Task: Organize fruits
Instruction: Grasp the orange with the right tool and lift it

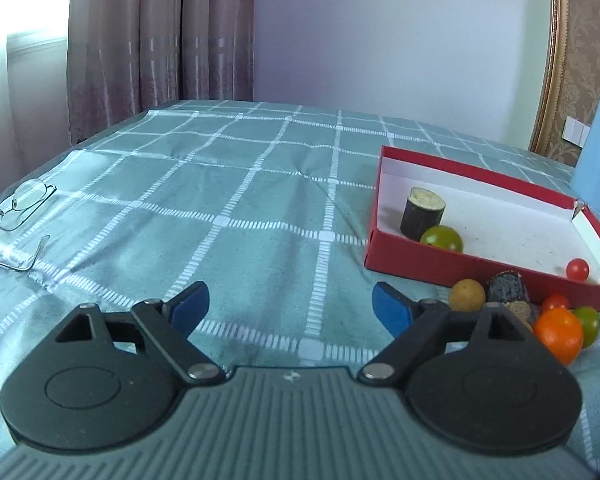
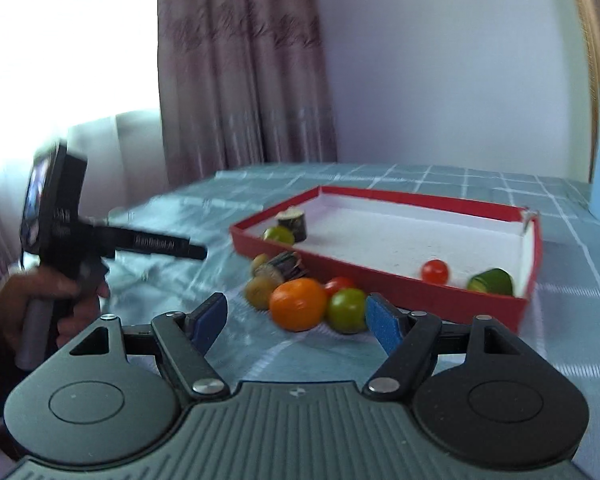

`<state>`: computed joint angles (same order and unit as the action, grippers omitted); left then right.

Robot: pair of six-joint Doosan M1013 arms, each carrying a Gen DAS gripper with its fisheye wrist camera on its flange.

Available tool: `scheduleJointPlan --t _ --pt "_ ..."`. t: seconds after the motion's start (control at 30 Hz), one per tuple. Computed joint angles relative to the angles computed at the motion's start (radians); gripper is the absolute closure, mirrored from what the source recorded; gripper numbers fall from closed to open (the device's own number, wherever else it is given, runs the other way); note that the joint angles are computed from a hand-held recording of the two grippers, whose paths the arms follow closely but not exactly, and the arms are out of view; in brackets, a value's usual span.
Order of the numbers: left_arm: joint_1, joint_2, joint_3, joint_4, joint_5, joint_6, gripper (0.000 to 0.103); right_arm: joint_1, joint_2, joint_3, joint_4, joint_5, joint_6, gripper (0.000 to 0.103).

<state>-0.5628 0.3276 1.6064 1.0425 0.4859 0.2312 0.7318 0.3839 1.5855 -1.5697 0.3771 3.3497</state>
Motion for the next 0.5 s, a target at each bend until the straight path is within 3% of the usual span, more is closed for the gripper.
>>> scheduleJointPlan --t 0.17,0.4,0.5 --pt "0.007 -0.001 0.002 -0.024 -0.021 -0.007 0.016 -0.009 0.036 -0.08 0.389 -0.021 -0.416 0.027" --pt "0.018 -0.004 0.006 -0.054 -0.047 -0.01 0.016 -0.025 0.063 -0.131 0.676 -0.011 -0.671 0.031" --pt "0.018 -0.005 0.008 -0.056 -0.05 -0.012 0.016 -0.03 0.077 -0.154 0.723 0.008 -0.719 0.035"
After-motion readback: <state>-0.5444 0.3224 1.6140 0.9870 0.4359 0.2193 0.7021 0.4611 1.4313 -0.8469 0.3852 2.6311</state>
